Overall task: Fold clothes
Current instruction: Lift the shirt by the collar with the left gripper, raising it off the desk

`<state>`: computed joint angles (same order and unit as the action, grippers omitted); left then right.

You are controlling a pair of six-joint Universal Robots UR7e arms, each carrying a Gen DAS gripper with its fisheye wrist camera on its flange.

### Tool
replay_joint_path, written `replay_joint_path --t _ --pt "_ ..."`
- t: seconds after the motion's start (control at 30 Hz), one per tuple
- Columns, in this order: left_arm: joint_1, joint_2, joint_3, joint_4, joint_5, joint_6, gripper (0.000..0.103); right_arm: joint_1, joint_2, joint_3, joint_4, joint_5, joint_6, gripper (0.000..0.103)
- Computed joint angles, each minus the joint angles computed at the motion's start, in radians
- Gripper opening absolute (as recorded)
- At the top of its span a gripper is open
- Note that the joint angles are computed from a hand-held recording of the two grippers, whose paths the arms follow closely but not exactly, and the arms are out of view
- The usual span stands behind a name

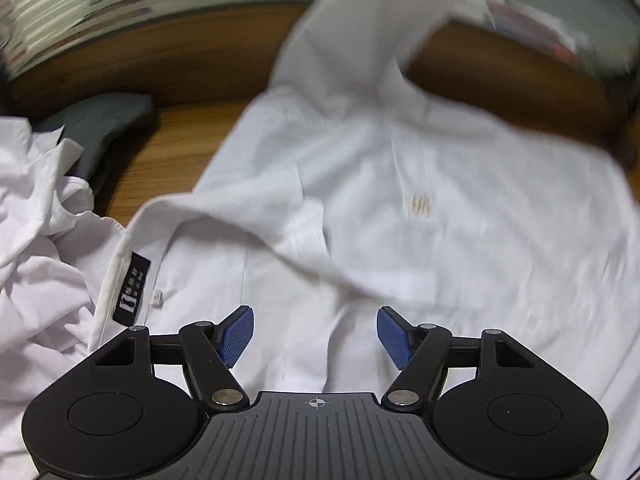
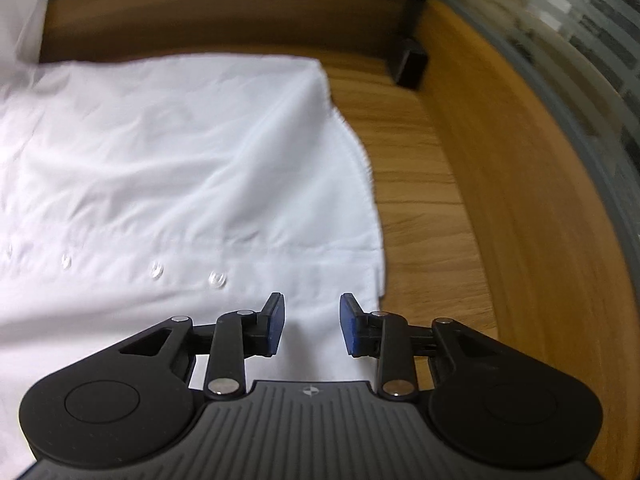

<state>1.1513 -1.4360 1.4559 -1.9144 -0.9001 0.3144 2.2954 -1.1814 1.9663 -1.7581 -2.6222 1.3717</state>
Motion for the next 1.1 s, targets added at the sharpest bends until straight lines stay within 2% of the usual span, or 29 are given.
replay_joint_path --t 0.07,0.13,0.17,0.23,0.37,0.43,0.57,0.6,0.77,0.87,1.0,1.1 --pt "0.002 -0.007 0.039 -0.025 0.026 0.041 0.054 0.004 0.015 -0.006 0.0 0.013 -0.002 0.034" --pt "0.002 -0.01 0.067 -0.053 0.063 0.046 0.018 -0.001 0.022 -0.009 0.005 0.019 -0.009 0.034" --pt "0.001 -0.016 0.081 -0.072 0.074 0.047 0.011 -0.002 0.022 -0.008 0.003 0.02 -0.013 0.034" --pt "-0.006 -0.042 0.105 -0.135 0.061 0.046 0.006 -0.003 0.02 -0.004 -0.008 0.018 -0.021 0.034" --pt "-0.048 -0.094 0.147 -0.254 0.06 0.075 0.005 -0.007 0.011 0.008 -0.02 0.013 -0.03 0.034" --pt "-0.062 -0.089 0.143 -0.273 0.073 0.088 0.005 -0.008 0.009 0.013 -0.023 0.012 -0.026 0.034" --pt "-0.041 -0.028 0.12 -0.295 0.099 0.109 0.005 -0.006 0.008 0.017 -0.028 0.009 -0.014 0.035" --pt "-0.036 -0.016 0.122 -0.315 0.102 0.119 0.003 -0.007 0.009 0.017 -0.027 0.008 -0.015 0.035" --pt "-0.014 0.063 0.117 -0.422 0.159 0.183 0.002 -0.008 0.011 0.013 -0.015 0.005 -0.012 0.035" --pt "0.003 0.097 0.085 -0.407 0.165 0.166 0.002 -0.008 0.012 0.013 -0.012 0.004 -0.002 0.036" --pt "0.002 0.097 0.036 -0.322 0.131 0.118 0.006 -0.006 0.021 0.004 0.008 0.003 0.021 0.036" --pt "-0.008 0.09 -0.002 -0.237 0.116 0.079 0.014 -0.007 0.021 0.001 0.014 0.007 0.025 0.036"
